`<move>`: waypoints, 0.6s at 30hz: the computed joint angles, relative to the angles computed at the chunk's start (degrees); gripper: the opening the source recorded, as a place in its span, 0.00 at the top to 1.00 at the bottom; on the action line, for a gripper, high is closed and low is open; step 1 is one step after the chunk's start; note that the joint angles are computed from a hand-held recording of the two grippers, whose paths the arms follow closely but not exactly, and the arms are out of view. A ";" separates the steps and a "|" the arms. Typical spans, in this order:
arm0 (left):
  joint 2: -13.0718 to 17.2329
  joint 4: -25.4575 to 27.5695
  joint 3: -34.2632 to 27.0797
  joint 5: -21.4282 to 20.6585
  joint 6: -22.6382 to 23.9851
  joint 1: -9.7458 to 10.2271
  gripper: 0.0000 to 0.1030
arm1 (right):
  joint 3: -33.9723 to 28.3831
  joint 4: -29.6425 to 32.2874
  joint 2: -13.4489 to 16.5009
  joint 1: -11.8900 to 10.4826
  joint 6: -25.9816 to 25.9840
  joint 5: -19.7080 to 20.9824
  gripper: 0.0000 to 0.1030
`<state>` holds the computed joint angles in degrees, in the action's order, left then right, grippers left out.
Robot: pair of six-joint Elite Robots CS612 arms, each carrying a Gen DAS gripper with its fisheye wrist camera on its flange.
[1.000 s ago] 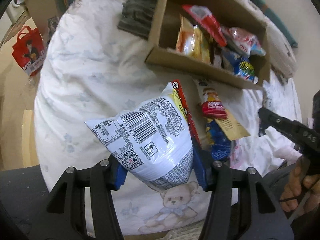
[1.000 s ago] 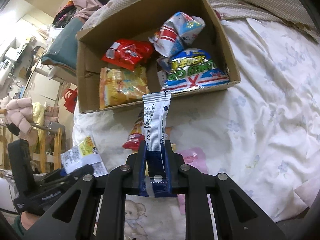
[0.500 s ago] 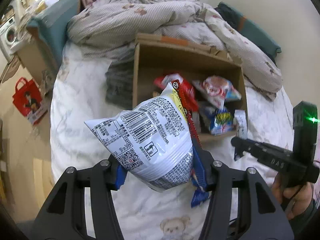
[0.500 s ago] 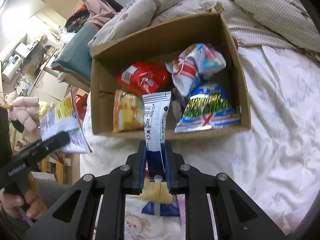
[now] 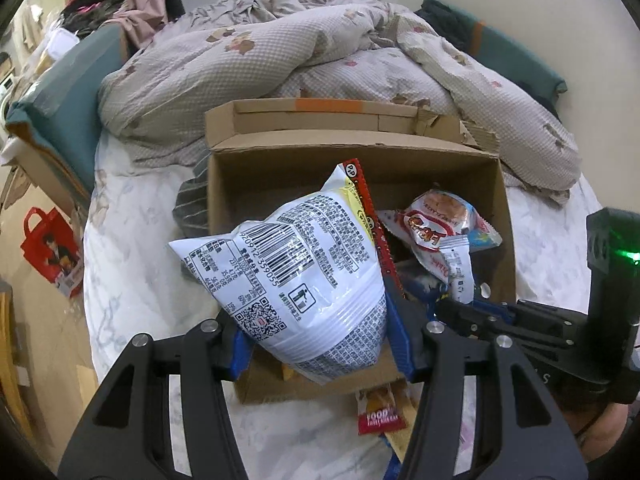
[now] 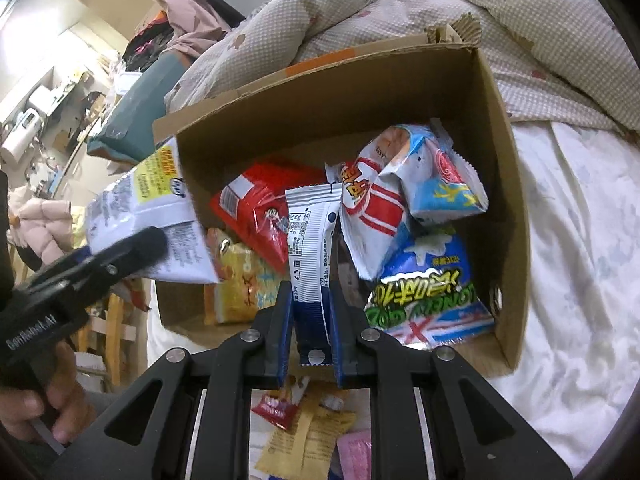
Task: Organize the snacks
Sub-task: 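Lower both held packets into the box and open both tools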
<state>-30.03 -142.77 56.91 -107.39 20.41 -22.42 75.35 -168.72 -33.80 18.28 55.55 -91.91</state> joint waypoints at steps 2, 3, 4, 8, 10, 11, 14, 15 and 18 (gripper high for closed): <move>0.59 0.67 -0.74 0.34 -0.17 -0.20 0.50 | -0.41 0.22 0.28 -0.14 -0.06 0.01 0.83; 0.89 1.16 -1.17 0.56 -0.21 -0.30 0.50 | -0.43 0.20 0.33 -0.15 -0.11 -0.11 0.83; 1.21 1.40 -1.54 0.99 -0.24 -0.42 0.50 | -0.46 0.09 0.40 -0.19 -0.11 -0.15 0.83; 1.76 -0.01 -1.85 1.84 -0.83 -0.63 0.49 | 0.16 -1.88 0.66 -0.54 1.86 0.49 0.83; 1.86 -0.98 -1.68 2.20 -0.74 -0.72 0.49 | 0.62 -2.43 0.65 -0.61 2.75 0.84 0.83; 1.90 -0.80 -1.71 2.60 -0.32 -0.81 0.49 | 0.45 -2.19 0.73 -0.57 2.63 0.89 0.83; 2.03 0.01 -1.91 3.18 0.43 -0.96 0.48 | -0.31 -1.35 0.90 -0.44 1.77 0.71 0.83; 2.07 0.00 -1.94 3.29 0.29 -0.96 0.48 | -0.54 -1.17 0.95 -0.38 1.49 0.48 0.83; 2.38 0.35 -2.54 3.24 -0.65 -0.89 0.48 | -1.11 -0.85 1.13 -0.35 0.64 0.78 0.83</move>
